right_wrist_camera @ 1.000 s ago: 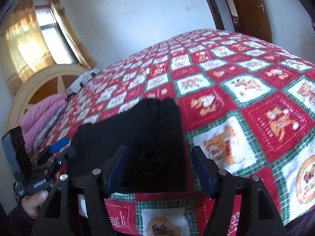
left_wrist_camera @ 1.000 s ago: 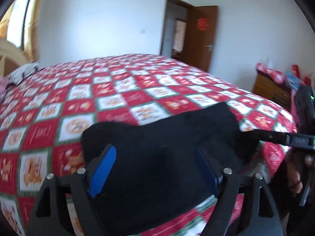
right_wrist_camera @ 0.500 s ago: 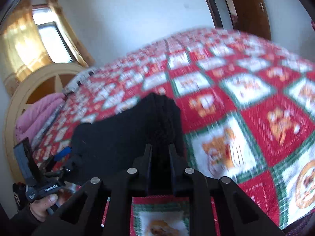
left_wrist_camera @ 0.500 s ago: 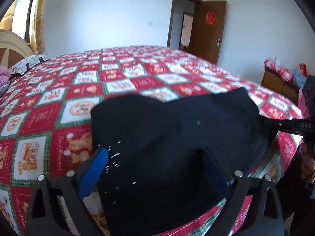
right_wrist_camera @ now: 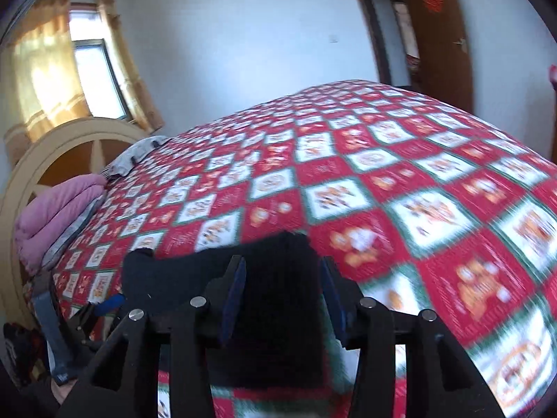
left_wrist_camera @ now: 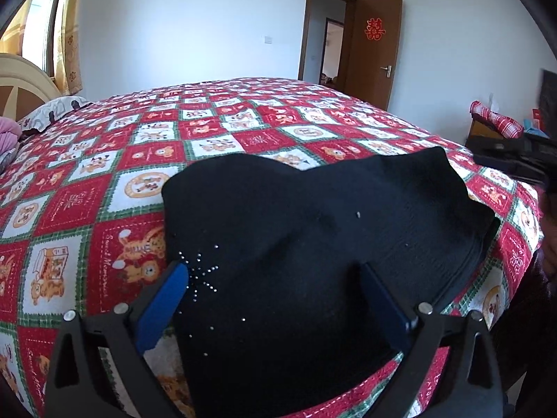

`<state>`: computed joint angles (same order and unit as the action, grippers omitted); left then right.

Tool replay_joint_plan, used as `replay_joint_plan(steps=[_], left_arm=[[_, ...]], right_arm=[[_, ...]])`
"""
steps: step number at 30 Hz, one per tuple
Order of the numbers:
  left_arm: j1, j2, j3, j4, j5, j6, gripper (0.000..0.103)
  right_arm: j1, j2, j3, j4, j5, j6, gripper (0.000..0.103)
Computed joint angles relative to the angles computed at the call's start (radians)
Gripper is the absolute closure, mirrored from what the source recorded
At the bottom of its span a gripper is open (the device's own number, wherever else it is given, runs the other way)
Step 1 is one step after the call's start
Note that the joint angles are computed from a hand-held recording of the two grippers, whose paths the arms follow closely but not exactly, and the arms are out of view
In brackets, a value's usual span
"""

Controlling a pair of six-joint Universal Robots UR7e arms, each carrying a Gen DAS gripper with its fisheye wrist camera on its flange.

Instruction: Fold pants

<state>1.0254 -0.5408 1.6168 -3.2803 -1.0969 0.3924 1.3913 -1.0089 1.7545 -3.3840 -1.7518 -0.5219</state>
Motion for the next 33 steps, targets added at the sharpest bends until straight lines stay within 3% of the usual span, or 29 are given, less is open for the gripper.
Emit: replay_joint_plan(steps=[2, 5, 6, 7, 10, 15, 18, 21, 24, 28, 33], left_arm=[[-0.001, 0.001, -0.001, 0.0, 0.003, 0.002, 0.0], [0.002, 0.002, -0.003, 0.003, 0.001, 0.006, 0.0], [0.002, 0.004, -0.004, 0.002, 0.002, 0.009, 0.0], [0.004, 0.008, -0.007, 0.003, 0.001, 0.014, 0.0], [0.001, 0.015, -0.01, -0.005, 0.012, 0.022, 0.0], [-0.018, 0.011, -0.017, -0.028, 0.056, 0.037, 0.0], [-0.029, 0.025, -0.065, -0.01, 0.097, 0.054, 0.0], [-0.032, 0.054, -0.139, 0.067, 0.151, 0.05, 0.0], [-0.026, 0.077, -0.194, 0.147, 0.178, 0.037, 0.0], [-0.02, 0.081, -0.21, 0.211, 0.181, -0.002, 0.0], [0.001, 0.071, -0.212, 0.252, 0.117, -0.07, 0.0]], right_arm=[[0.008, 0.034, -0.055, 0.068, -0.022, -0.004, 0.057], [0.023, 0.126, -0.173, 0.122, -0.199, 0.013, 0.056], [0.02, 0.133, -0.192, 0.153, -0.228, 0.048, 0.051], [0.003, 0.13, -0.206, 0.201, -0.224, 0.106, 0.036], [-0.03, 0.106, -0.2, 0.241, -0.162, 0.157, 0.033], [-0.023, 0.1, -0.168, 0.165, -0.165, 0.124, 0.033], [0.003, 0.096, -0.117, -0.001, -0.212, 0.052, 0.032], [0.024, 0.073, -0.049, -0.109, -0.18, -0.02, 0.032], [0.035, 0.06, 0.002, -0.114, -0.133, -0.076, 0.032], [0.048, 0.093, 0.004, -0.067, -0.129, -0.154, 0.032], [0.049, 0.137, -0.031, -0.009, -0.212, -0.207, 0.032]])
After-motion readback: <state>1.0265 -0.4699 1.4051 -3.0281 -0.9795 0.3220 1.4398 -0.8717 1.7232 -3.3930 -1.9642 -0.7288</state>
